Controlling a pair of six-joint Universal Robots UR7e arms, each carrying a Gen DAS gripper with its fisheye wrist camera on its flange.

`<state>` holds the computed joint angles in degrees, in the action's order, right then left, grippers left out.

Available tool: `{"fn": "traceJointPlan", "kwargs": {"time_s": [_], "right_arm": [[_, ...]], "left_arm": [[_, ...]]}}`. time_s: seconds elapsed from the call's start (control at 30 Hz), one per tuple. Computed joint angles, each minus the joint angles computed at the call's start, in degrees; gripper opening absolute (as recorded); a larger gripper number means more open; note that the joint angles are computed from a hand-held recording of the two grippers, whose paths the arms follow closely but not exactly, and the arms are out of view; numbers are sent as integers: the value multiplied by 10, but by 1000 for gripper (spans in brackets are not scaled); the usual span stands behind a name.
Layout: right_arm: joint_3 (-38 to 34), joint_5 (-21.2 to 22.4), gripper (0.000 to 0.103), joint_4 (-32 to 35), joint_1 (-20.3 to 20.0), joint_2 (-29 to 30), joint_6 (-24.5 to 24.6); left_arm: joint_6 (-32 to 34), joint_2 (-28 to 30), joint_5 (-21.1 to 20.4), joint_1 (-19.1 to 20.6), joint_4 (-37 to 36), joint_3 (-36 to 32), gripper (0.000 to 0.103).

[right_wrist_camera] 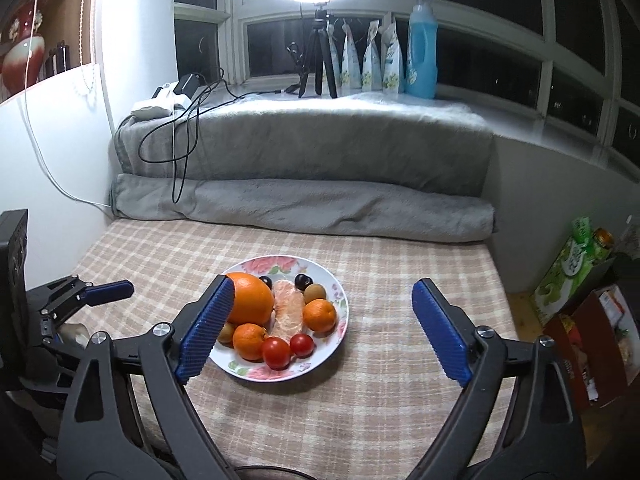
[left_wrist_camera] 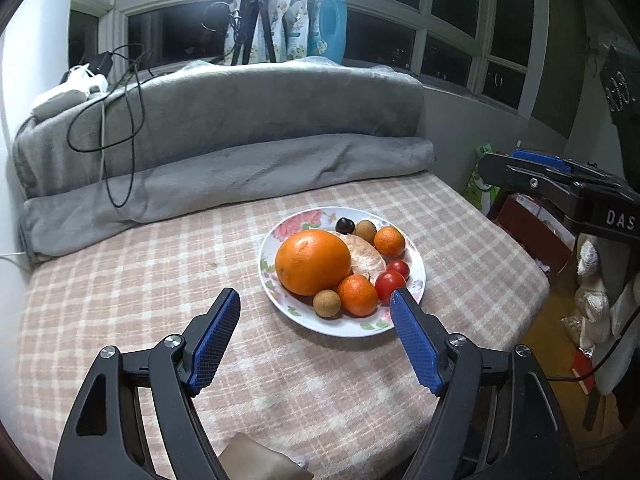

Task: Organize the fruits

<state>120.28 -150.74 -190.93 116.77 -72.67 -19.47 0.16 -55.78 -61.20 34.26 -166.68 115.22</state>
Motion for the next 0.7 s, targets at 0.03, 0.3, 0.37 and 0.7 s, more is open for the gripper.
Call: {"fn": "traceJointPlan", "kwargs": {"time_s": [0.03,0.3,0.37,0.7], "right_arm": [[1,-4,96,-4,3,1,-1],[5,-24,101,-61,14,16,-34],[7,-21,101,-57,14,13,-28],[12,-13,101,-48,6,12,-13]], "left_arm": [[1,-1,-1,-1,-3,2,82],[-2,-7,11,-7,-9,8,82],[-3,-7,15,-9,-10,9,82],[-10,-4,29,-7,-7,9,82]]}}
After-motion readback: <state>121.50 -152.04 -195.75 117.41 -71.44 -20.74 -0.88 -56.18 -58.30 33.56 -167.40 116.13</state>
